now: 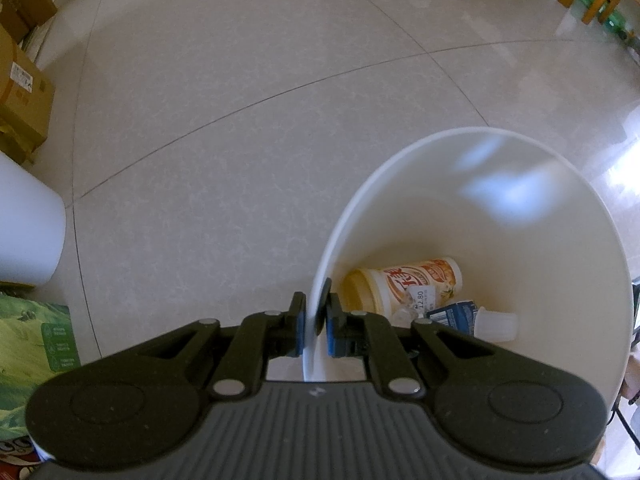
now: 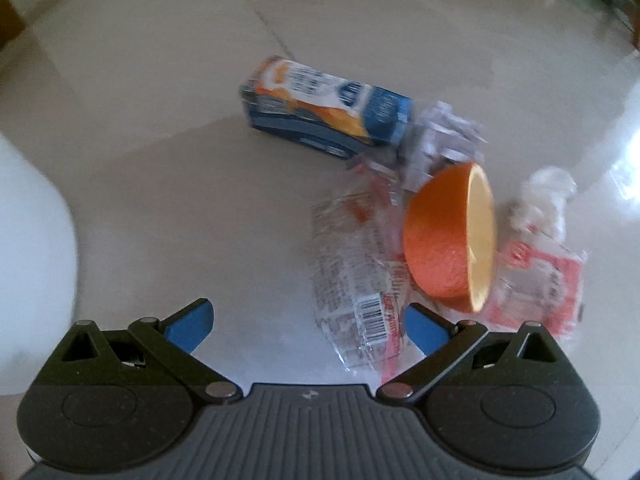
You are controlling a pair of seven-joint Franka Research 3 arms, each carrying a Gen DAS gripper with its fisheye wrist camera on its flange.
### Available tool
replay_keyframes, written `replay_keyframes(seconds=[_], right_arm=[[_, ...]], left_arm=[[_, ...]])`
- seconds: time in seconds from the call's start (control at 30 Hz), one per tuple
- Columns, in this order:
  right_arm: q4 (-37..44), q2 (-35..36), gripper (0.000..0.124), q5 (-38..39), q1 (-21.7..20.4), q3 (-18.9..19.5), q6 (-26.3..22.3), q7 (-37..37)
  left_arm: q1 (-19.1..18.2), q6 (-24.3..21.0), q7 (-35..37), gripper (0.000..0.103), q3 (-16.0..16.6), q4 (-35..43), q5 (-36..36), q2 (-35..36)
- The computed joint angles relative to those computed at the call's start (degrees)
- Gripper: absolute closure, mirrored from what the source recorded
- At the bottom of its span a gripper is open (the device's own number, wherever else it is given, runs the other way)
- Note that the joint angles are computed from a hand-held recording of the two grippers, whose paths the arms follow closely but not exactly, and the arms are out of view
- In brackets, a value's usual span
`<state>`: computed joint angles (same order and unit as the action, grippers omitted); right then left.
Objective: Collect trash
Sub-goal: 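Move the right gripper back to the trash pile, then grasp the clear plastic wrapper with the right gripper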
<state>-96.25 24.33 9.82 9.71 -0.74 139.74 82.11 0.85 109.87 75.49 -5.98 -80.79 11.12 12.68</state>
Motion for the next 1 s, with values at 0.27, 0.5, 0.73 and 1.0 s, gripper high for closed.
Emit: replay_keyframes(seconds=[0.27, 0.5, 0.73, 1.0], right_arm=[[2.36, 1.99, 0.021, -1.12, 0.93, -0.55, 0.47, 1.04], [6.04, 6.14, 0.021, -2.33, 1.31, -1.28, 0.35, 5.61], [12.06, 10.92, 0.021, -6.61, 1.88, -2.34, -3.27, 5.32], [15.48, 12.55, 0.021, -6.27, 1.44, -1.86, -7.41, 2.62]], left_arm=[[-0.22, 0.43, -0.28, 0.094, -0.05, -0.60, 0.58, -0.27], [-0.08, 0.62, -0.47, 0.094, 0.00, -0.88, 0.31, -0.39], [-0.09, 0.52, -0.59, 0.094, -0.03, -0.65, 0.18, -0.27], [-0.06, 0.79, -0.61, 0.094, -0.01, -1.04, 0.18, -0.48]])
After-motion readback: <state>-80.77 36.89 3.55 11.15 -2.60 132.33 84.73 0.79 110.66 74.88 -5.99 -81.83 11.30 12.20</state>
